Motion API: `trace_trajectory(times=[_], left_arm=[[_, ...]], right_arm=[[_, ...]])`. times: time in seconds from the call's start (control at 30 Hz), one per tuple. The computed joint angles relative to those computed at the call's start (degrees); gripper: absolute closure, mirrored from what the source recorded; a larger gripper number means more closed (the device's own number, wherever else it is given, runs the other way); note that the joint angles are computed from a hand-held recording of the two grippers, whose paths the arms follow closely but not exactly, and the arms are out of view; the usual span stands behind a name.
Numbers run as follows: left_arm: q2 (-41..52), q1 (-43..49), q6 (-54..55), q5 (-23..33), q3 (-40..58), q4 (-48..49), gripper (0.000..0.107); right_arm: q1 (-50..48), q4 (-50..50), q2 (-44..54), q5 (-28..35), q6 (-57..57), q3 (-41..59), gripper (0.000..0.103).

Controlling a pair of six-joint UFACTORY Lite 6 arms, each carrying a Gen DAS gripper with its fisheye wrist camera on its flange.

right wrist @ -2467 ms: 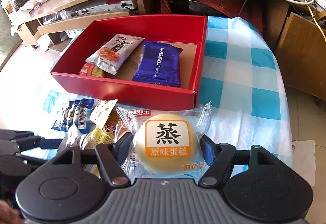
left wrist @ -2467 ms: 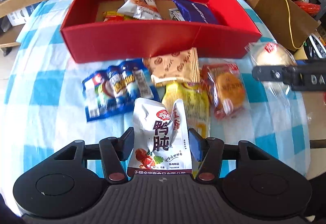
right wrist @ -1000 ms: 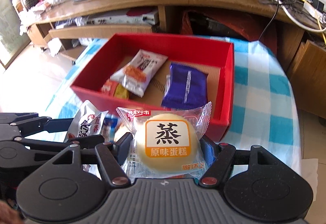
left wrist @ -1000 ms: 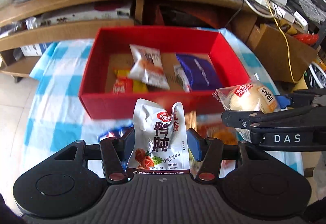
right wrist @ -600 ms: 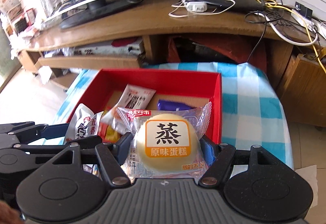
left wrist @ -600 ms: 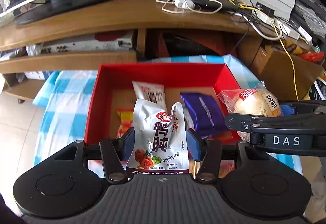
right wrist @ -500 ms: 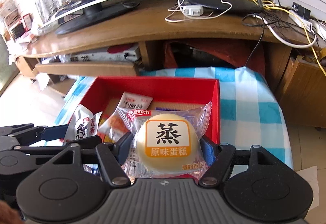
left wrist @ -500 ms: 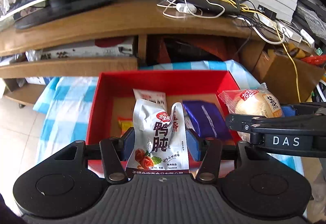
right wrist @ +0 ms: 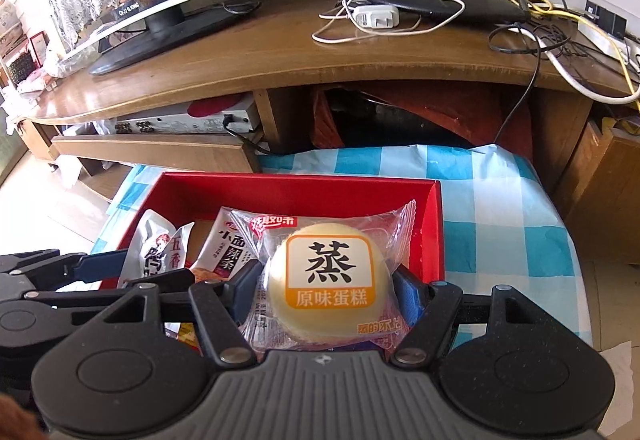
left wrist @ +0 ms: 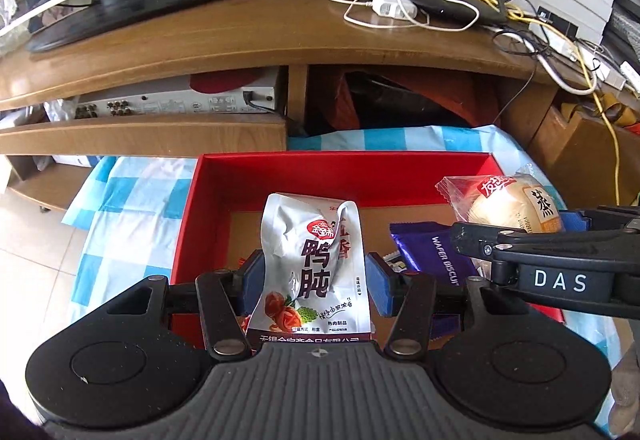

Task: Organize snacks
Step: 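Carry both held packs up and over the red box, then lower both packs into the red box and open both grippers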

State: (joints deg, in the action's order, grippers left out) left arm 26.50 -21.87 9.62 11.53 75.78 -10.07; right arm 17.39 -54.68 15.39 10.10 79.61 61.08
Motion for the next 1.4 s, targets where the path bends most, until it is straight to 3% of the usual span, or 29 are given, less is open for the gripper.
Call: trace_trajectory(times=[0.57,1.4], left_arm=[[5.79,-1.37,-18.16,1.08,4.25,19.19,0.047],[7.77,-2.95,-32.93,0.25,4.15,36.26,0.044]], right_arm=[[-0.01,-6.62,7.27,-0.70,5.84,3.01,0.025],[-0.69,-7.51,10.71,-1.08,6.51,3.68,0.022]])
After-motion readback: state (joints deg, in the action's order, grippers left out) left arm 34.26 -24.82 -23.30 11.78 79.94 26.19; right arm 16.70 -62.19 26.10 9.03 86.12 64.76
